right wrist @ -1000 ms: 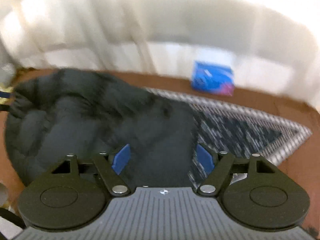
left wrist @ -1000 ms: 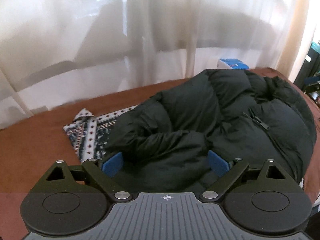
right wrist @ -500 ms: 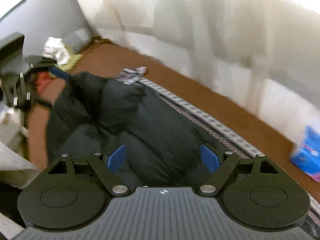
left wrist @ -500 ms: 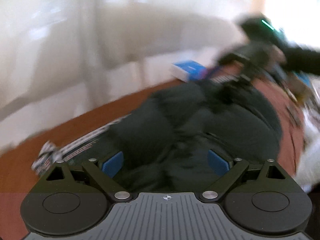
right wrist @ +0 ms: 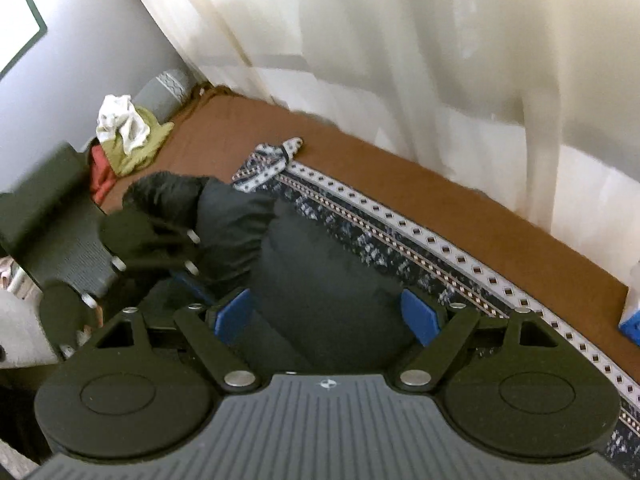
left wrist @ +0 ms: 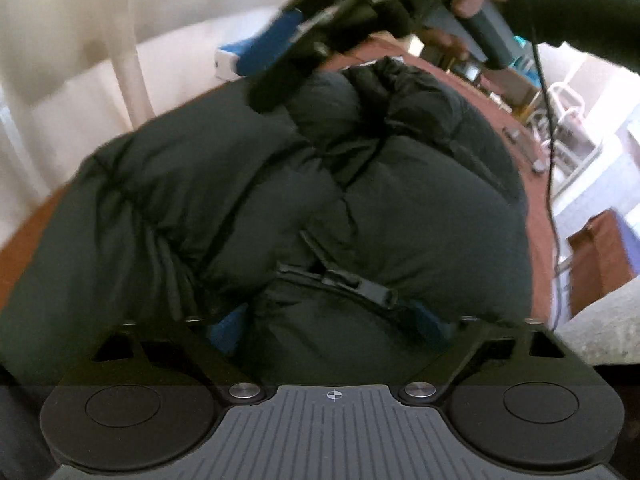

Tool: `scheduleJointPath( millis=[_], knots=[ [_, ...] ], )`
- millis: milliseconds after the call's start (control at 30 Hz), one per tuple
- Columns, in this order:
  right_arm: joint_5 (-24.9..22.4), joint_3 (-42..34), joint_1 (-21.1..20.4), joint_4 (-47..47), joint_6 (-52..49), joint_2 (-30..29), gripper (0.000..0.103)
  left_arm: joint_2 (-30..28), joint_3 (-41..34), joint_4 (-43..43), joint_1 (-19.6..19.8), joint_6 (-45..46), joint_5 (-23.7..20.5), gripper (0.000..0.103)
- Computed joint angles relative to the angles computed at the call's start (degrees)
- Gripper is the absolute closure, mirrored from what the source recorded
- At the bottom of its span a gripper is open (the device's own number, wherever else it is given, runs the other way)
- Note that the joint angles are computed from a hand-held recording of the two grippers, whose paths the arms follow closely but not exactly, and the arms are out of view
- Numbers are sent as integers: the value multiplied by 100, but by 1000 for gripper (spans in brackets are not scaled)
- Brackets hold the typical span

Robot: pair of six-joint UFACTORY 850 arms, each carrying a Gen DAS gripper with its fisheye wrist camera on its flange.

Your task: Fold clothes

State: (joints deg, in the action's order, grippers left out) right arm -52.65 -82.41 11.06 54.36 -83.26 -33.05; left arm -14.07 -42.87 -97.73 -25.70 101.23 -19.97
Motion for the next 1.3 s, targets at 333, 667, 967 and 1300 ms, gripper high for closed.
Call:
scheduleJointPath(
  millis=[333, 667, 967, 1300],
  knots=[
    [-1391, -1471, 483, -1228, 1387, -1117, 72, 1151, 856, -2131, -237, 1898, 33, 75],
    [-3050, -1108, 628, -2383, 1684, -972, 83, 1776, 1123, -2482, -673, 2312, 58, 75],
    [-2299, -535, 548, -2048, 1952, -984, 83, 914, 855, -2587, -226, 2281, -39, 58],
    [-2123, -731, 69, -1100, 2608, -1343, 76, -243, 310, -2079, 376, 1693, -751, 47]
  ],
)
